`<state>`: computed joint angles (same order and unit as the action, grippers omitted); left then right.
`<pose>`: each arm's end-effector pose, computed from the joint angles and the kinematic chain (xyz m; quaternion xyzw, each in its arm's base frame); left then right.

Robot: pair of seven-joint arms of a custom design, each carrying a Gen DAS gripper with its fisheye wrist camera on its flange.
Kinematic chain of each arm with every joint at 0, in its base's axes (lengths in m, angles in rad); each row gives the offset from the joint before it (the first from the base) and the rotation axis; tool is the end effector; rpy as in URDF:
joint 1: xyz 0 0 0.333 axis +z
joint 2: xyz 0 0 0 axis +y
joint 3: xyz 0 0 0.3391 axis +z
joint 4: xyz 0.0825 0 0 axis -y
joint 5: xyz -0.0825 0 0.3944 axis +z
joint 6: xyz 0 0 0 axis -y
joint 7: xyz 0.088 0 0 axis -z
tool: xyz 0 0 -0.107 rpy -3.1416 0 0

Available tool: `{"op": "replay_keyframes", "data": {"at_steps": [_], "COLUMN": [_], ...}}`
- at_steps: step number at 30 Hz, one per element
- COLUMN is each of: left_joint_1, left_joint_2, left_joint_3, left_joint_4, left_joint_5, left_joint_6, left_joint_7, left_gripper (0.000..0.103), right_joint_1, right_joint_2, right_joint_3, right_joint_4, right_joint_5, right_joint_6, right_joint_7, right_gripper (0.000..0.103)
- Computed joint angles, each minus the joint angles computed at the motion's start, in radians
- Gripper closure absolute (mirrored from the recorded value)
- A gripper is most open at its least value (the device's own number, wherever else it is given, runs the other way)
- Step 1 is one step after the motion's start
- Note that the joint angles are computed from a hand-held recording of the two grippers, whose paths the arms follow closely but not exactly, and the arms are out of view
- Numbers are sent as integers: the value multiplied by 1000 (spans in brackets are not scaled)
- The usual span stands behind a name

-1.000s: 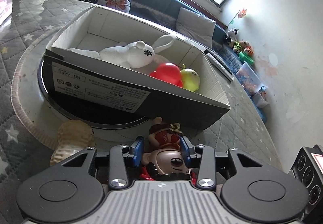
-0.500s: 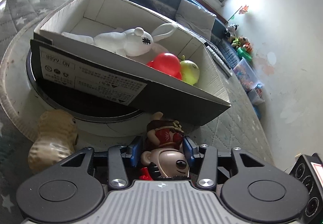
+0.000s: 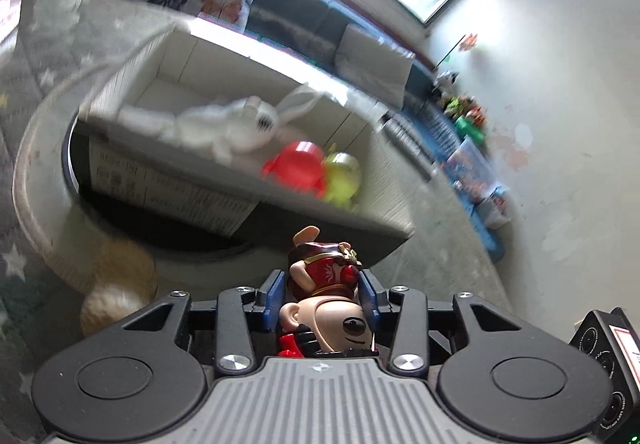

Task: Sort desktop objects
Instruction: 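Lift the figurine with the left gripper and carry it over the box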

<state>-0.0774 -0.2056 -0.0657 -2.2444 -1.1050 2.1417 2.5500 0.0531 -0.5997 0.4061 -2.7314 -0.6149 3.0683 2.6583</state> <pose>0.4991 -0.1118 0.5003 0.4441 -0.7736 0.4362 0.1189 0.3303 0.2263 0.4851 -0.6332 0.6267 -0.2631 0.3702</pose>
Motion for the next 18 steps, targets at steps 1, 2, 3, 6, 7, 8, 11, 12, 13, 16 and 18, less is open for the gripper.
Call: {"op": "replay_keyframes", "data": {"at_steps": [1, 2, 3, 6, 7, 8, 11, 12, 13, 16, 18], "left_joint_1": [-1, -2, -4, -10, -12, -13, -13, -11, -10, -1, 7], "left_joint_2": [-5, -8, -9, 13, 24, 38, 88, 108, 129, 202, 244], "left_joint_3": [3, 4, 4, -1, -3, -5, -15, -19, -25, -42, -56], "left_joint_4": [8, 16, 26, 77, 96, 116, 181, 204, 228, 300, 337], "left_joint_5": [-14, -28, -42, -68, -77, -85, -104, -106, -106, -103, -100], "left_joint_6": [-2, 0, 3, 20, 28, 34, 55, 61, 69, 80, 93], "left_joint_7": [3, 5, 9, 6, 8, 12, 6, 5, 0, -25, -40], "left_gripper": [60, 61, 61, 61, 61, 61, 60, 61, 61, 61, 61], "right_joint_1": [2, 3, 0, -21, -31, -43, -76, -80, -80, -61, -43], "right_joint_2": [-7, -10, -9, 12, 23, 37, 94, 114, 140, 209, 257], "right_joint_3": [-8, -20, -27, -44, -49, -51, -63, -70, -82, -126, -159], "right_joint_4": [7, 18, 30, 74, 90, 107, 158, 174, 193, 239, 264], "right_joint_5": [-4, -9, -14, -32, -38, -43, -58, -58, -57, -38, -21], "right_joint_6": [-4, -5, -6, -2, 3, 9, 36, 43, 48, 58, 67], "right_joint_7": [-13, -29, -45, -93, -108, -120, -161, -175, -194, -241, -272], "right_gripper": [26, 26, 26, 26, 26, 26, 26, 26, 26, 26, 26]}}
